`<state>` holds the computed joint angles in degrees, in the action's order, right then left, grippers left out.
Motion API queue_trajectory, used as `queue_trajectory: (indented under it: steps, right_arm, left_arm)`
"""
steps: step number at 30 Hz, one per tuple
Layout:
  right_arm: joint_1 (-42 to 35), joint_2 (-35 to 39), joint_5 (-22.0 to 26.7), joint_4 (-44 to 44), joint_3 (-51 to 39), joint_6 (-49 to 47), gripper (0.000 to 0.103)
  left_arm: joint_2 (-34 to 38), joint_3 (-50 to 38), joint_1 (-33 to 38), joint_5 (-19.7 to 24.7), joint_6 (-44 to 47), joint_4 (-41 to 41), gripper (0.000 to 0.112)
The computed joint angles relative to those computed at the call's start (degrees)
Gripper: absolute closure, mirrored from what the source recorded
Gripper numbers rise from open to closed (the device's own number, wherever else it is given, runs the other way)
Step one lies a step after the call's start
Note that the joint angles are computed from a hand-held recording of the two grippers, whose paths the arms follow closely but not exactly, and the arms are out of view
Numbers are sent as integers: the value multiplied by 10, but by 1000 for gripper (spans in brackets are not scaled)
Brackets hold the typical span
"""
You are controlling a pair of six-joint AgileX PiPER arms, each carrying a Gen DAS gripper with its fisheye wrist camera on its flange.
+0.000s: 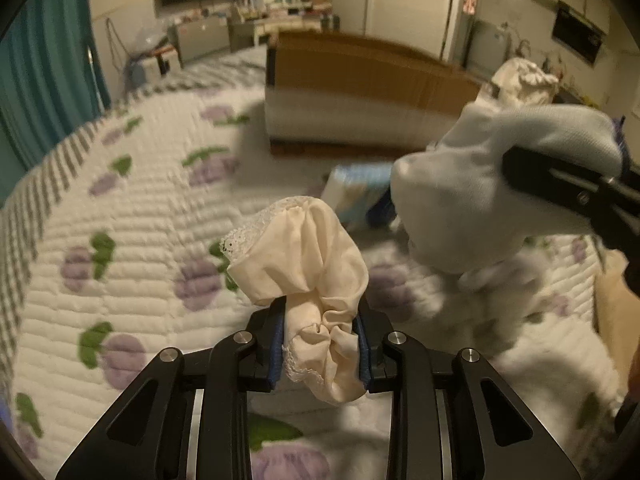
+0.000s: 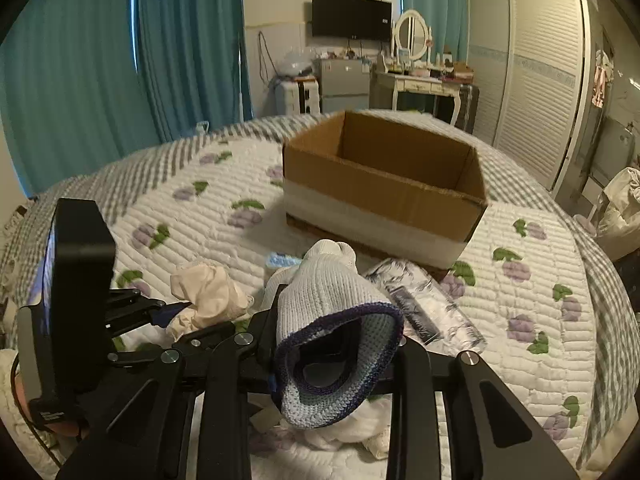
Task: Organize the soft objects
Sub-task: 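Grasp the cream scrunchie with the left tool while the right tool grasps the white glove, then carry scrunchie and glove over the cardboard box and open both tools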
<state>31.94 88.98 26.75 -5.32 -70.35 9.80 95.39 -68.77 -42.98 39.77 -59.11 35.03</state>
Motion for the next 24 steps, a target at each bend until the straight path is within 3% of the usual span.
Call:
queue_trajectory:
  steps: [7, 13, 18, 24]
  right_arm:
    - [-6, -86, 17, -13, 0, 15, 75]
    - [-35, -106, 49, -19, -59, -9, 75]
    - [-81, -57, 74, 39, -166, -82, 75]
    - [-124, 80, 118, 108, -350, -138, 75]
  left_arm:
    - [-43, -70, -44, 99, -9, 44, 85]
    - [-39, -163, -47, 142, 34, 59, 85]
    - [4, -268, -19, 143, 94, 36, 85]
    - [120, -443, 50, 138, 217, -41, 85]
